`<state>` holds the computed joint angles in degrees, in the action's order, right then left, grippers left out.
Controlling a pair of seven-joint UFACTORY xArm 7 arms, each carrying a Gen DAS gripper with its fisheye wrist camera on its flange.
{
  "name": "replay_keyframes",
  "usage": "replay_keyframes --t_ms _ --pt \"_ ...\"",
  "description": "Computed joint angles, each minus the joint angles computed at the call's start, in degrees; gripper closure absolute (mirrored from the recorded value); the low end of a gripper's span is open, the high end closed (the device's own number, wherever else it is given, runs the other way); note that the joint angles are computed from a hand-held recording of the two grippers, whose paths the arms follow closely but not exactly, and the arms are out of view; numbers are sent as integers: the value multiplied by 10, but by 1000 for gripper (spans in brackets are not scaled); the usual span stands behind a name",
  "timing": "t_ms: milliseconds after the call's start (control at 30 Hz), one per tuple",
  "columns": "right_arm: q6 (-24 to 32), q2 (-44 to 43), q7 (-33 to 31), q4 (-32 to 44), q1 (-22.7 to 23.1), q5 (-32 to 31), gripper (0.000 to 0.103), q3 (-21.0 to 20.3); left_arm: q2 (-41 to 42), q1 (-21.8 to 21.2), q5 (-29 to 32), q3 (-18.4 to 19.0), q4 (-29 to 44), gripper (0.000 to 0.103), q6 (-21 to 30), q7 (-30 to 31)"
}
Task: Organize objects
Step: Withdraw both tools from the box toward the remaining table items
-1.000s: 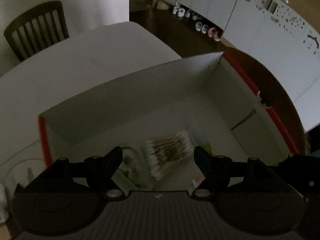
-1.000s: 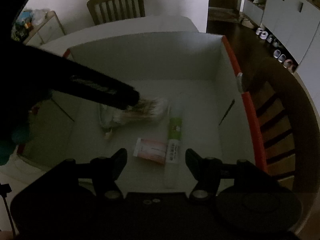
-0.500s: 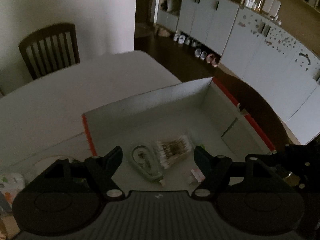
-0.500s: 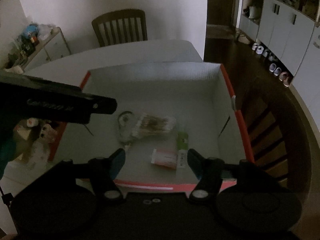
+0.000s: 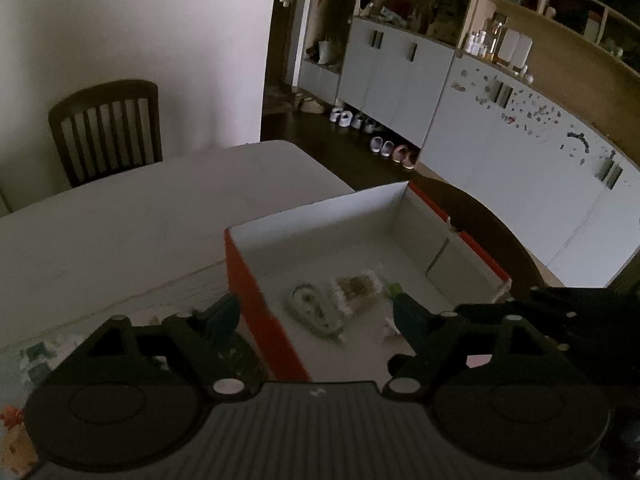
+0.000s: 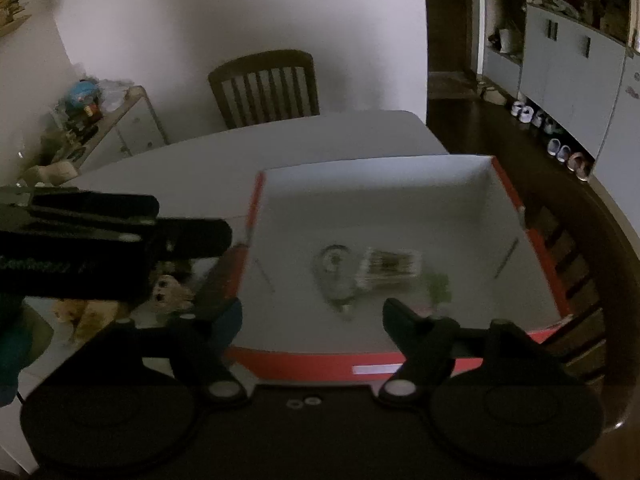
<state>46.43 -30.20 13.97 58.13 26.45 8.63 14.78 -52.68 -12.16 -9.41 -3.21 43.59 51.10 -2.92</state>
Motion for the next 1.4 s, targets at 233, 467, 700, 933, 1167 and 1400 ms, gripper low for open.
replay_keyframes --t_ms 233,467,700,933,1167,1400 --pt "5 27 57 25 7 -24 22 46 -70 22 16 43 -35 1 34 40" --pt "12 64 119 56 24 -65 22 81 -137 72 25 105 -69 0 65 89" --pt "23 111 178 93 43 -126 22 111 -179 143 58 163 -90 0 107 161" --pt "36 159 226 126 68 -170 22 118 -178 217 83 234 -94 0 134 236" --pt "32 227 250 163 104 -222 22 112 -147 286 96 284 -107 0 118 308" --pt "37 293 272 193 139 -266 22 89 -102 340 94 300 -130 0 77 371"
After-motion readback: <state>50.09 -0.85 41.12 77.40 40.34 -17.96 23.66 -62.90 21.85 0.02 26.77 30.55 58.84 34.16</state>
